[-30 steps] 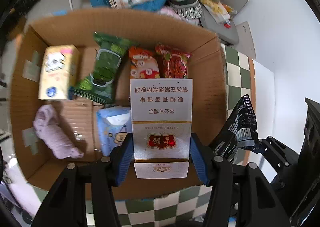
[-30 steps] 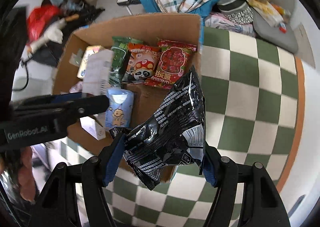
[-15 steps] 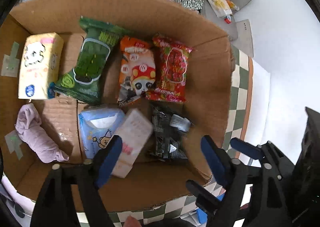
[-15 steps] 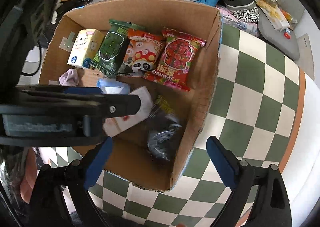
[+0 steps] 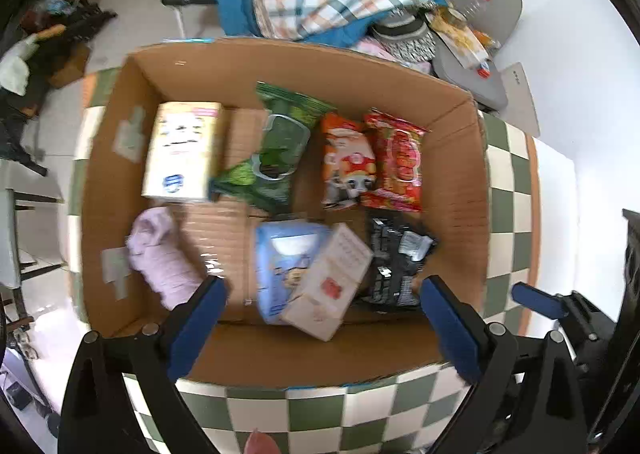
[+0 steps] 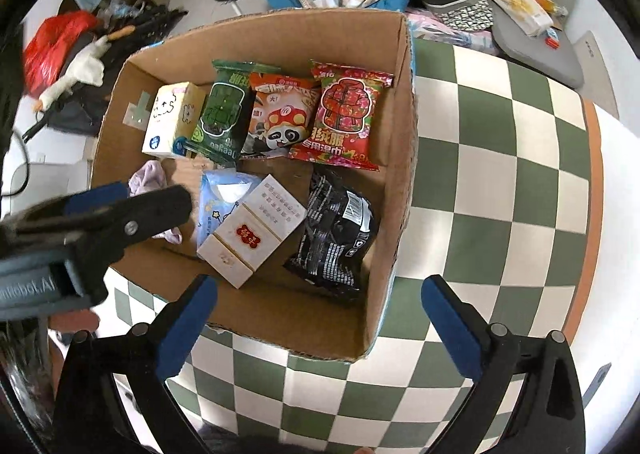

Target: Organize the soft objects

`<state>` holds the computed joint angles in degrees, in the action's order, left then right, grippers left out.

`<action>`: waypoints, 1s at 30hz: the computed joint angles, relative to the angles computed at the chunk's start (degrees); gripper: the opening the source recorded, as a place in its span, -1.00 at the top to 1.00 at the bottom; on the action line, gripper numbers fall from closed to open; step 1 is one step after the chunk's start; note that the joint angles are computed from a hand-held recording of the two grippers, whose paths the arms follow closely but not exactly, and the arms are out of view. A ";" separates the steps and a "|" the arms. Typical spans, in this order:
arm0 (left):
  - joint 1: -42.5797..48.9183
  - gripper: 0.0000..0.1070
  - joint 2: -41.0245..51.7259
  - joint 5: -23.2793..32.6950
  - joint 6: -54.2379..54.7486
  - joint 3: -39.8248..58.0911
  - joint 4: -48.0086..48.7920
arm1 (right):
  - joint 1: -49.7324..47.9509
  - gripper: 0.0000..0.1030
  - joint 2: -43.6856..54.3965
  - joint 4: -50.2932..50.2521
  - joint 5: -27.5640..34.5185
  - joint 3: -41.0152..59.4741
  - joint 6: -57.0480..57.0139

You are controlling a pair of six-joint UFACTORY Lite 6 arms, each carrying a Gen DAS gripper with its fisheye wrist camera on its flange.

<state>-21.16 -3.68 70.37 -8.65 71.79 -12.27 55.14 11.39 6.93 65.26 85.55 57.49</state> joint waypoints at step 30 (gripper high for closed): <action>-0.05 -0.86 -24.55 4.94 -5.35 -6.72 17.07 | 17.46 -1.00 7.31 -17.60 19.02 21.63 27.56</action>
<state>-21.21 -28.23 75.31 -14.00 65.07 4.80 72.61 18.70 -10.67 84.28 107.17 85.04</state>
